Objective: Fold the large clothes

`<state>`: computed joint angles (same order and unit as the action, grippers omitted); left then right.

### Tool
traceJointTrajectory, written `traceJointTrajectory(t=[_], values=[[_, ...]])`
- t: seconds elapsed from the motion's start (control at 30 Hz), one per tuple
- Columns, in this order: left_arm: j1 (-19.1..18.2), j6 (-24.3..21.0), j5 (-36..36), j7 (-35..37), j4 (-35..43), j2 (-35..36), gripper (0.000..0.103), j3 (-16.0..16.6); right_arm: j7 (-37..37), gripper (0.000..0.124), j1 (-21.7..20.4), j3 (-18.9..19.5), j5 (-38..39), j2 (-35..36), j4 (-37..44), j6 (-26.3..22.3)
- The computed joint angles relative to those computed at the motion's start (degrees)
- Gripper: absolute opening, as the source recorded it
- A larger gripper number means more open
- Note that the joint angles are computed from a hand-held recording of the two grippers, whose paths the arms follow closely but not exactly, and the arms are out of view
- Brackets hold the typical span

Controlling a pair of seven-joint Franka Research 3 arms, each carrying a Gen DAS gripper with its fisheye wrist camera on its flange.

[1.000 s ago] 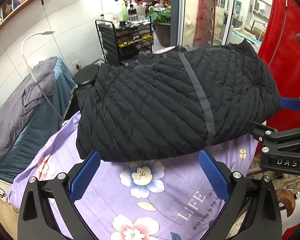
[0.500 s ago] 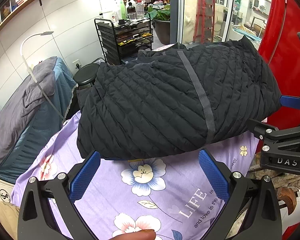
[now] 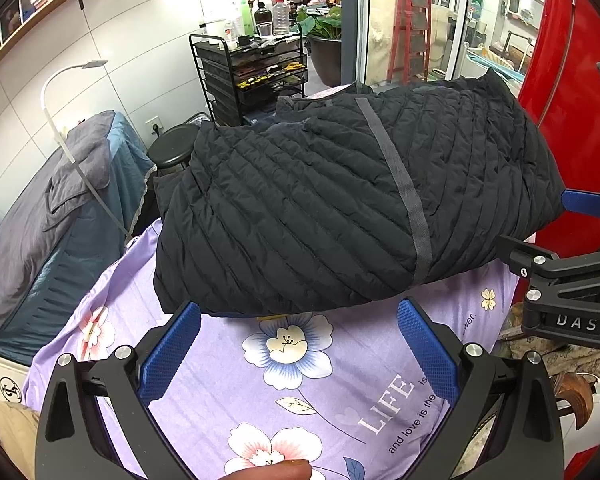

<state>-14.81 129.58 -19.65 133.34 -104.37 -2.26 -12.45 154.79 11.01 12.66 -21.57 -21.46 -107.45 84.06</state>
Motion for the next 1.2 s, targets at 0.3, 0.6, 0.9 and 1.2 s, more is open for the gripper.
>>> traceJointTrajectory(t=[0.3, 0.6, 0.9, 1.2], values=[[0.0, 0.0, 0.0, 0.0, -0.3, -0.1, 0.097, 0.0, 0.1, 0.093, 0.0, 0.0, -0.1, 0.0, 0.0, 0.0], [-0.1, 0.3, 0.3, -0.4, -0.5, -0.2, 0.097, -0.1, 0.0, 0.093, 0.0, -0.1, 0.0, 0.0, -0.1, 0.1], [-0.2, 0.4, 0.5, -0.8, -0.4, -0.1, 0.097, -0.1, 0.2, 0.093, 0.0, 0.0, 0.0, 0.0, -0.2, 0.1], [-0.3, 4.3, -5.6, 4.1, -3.0, -1.8, 0.097, 0.6, 0.3, 0.093, 0.0, 0.0, -0.1, 0.0, -0.2, 0.1]])
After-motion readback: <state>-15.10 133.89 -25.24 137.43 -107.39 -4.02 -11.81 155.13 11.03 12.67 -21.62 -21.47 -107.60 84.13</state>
